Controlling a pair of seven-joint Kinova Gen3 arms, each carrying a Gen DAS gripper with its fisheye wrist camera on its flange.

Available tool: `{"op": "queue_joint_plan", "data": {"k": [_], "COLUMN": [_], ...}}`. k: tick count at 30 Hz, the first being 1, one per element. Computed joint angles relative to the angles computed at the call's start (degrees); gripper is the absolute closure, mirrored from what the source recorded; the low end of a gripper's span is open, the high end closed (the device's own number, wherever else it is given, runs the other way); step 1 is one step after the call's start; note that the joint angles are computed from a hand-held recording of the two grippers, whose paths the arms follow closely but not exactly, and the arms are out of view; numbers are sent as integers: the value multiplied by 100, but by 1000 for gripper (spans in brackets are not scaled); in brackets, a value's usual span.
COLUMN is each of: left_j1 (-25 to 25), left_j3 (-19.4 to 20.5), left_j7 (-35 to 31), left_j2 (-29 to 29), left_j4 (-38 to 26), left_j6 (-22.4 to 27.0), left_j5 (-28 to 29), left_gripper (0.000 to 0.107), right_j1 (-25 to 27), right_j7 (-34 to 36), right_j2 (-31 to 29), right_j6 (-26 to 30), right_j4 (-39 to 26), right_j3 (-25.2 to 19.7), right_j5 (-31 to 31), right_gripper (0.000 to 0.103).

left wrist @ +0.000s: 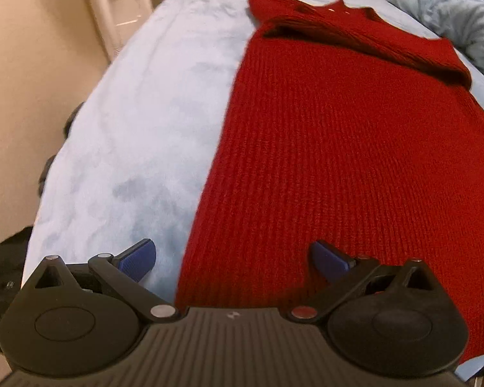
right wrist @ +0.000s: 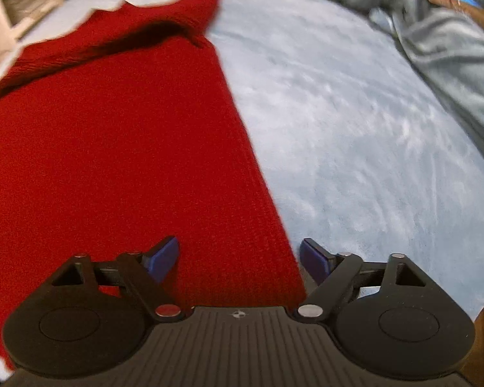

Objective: Fold small clothes

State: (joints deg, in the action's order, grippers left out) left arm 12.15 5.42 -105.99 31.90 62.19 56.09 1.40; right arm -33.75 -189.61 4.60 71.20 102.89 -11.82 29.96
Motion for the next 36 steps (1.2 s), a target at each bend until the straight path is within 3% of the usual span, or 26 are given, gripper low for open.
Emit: {"op": "queue_joint_plan", "data": {"k": [3,6,13,20,28,36], "left_j1": [-135,-379,-407,-391,-420,-308], "left_j3": [91,234,122,137,196,109], "left_j7": [-181,-474,-474,-526,-688,-547], "left_j2": [150,228,277,275,262,299], "left_j4": [-340,-583,-541,-538,-588,-629], "left_j6": [342,653,598,626,938,939], "left_j5": [126,446,572,608,706,636], "left_gripper": [4,5,4,4,4,4], "right_j1": [-280,-137,-115,-241,-107,-142], "right_j7": [-340,-389,-149,-383,214,19], "right_j2": [18,-139,-205,-73,-234,-174], "right_j6": [-111,-337,-446,-355,-721,-716], "right_j4": [148,322,344,314,309,329], "right_j3": [165,-92,-202,-199,-217,-253], "right_j5": [172,246,226,376,6,119], "right_gripper": [7,7,5,2,3,1]}}
